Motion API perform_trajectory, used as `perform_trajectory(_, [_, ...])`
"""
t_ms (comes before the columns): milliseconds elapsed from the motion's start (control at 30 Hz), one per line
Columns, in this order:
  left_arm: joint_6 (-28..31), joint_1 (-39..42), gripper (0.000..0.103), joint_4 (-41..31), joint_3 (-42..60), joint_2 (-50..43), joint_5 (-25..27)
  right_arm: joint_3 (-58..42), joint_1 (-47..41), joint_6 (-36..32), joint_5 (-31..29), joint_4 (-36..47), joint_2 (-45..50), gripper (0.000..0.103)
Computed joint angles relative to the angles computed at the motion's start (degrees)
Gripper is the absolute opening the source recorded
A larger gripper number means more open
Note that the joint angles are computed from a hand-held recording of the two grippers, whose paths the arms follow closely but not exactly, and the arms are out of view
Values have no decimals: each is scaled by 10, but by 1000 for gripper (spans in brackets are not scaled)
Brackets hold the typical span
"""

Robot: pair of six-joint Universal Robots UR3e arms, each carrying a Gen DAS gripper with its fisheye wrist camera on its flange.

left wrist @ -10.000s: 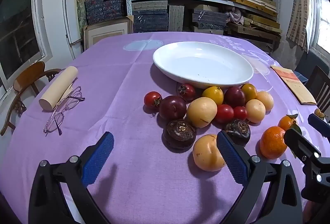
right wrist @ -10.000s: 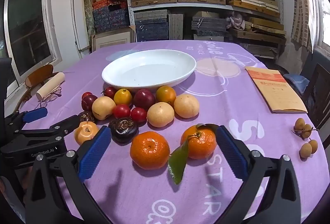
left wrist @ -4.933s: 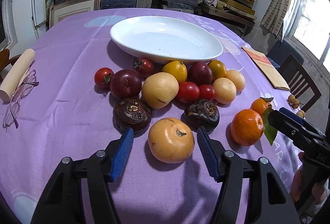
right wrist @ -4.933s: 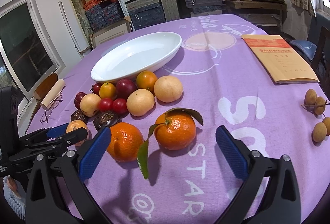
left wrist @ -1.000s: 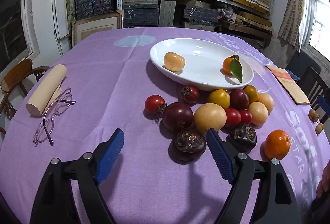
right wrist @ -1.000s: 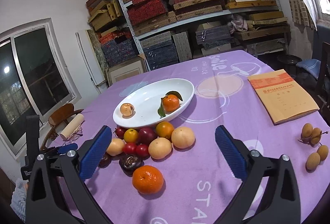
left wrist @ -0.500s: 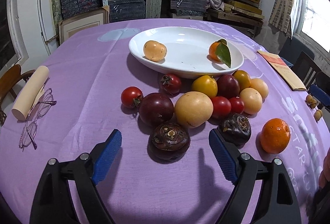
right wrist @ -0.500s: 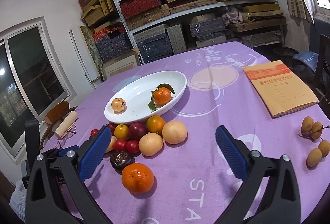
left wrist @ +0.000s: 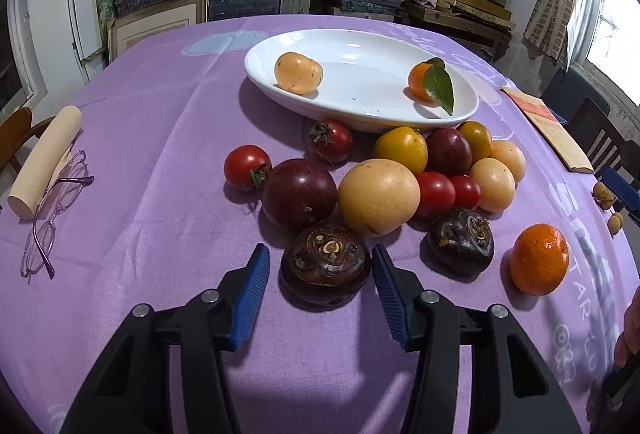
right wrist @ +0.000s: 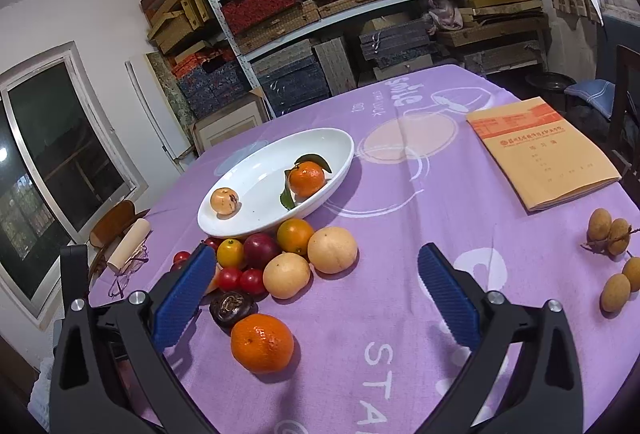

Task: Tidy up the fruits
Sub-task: 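Grasp the dark purple fruit with the left gripper while the right gripper grasps a mandarin, then lift both fruits onto the white plate and open both grippers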

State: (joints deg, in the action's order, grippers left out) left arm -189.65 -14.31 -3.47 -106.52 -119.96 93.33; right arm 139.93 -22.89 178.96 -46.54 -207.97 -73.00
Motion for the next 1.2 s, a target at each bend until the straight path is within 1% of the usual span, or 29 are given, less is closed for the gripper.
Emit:
perform_trajectory(33, [1,1,48,-1,1,0,-2,0,0,-2,0,1,1,99])
perform_trajectory(100, [4,0,45,0,-2,1,-6,-1,1,-3,-3,3,2,99])
perform_trajectory(267, [3,0,44,10,-11,7,-1,1,-2,1,-2,-10,8,99])
perform_trajectory(333, [-5,-3,44,33,-26,15,14,-1,-1,1,-2,-8,11,99])
perform_trajectory(433, [-16,-8,44,91,-64,36,52,-7,2,-6,-2,3,13,99])
perform_trajectory(500, [-23,-6,44,119,-87,50,64,-10,9,-19,-6,22,7,99])
perform_trajectory(600, [-30,-4,44,140,-105,64,81,-21,38,-74,-8,124,-25,99])
perform_trajectory(633, [-30,0,44,143,-111,69,76,-18,61,-91,-32,135,-36,99])
perform_trajectory(733, [-30,11,44,144,-125,84,57,-26,153,-116,-151,126,-38,99])
perform_trajectory(767, [-29,13,44,145,-128,88,52,-30,175,-120,-179,121,-29,99])
perform_trajectory(833, [-27,18,44,150,-137,96,42,-38,198,-116,-210,114,-9,99])
perform_trajectory(933, [-28,19,45,157,-141,96,38,-55,202,-103,-220,123,12,99])
perform_trajectory(1000, [-29,25,45,156,-145,100,28,-60,201,-104,-219,129,15,92])
perform_trajectory(1067, [-31,29,45,153,-146,102,20,-67,198,-110,-209,150,16,60])
perform_trajectory(1100, [-32,31,45,152,-146,103,17,-75,196,-113,-201,167,17,55])
perform_trajectory(1167, [-32,32,45,151,-147,104,15,-84,197,-118,-199,190,18,55])
perform_trajectory(1200, [-31,32,45,152,-147,104,15,-83,199,-117,-201,186,18,55])
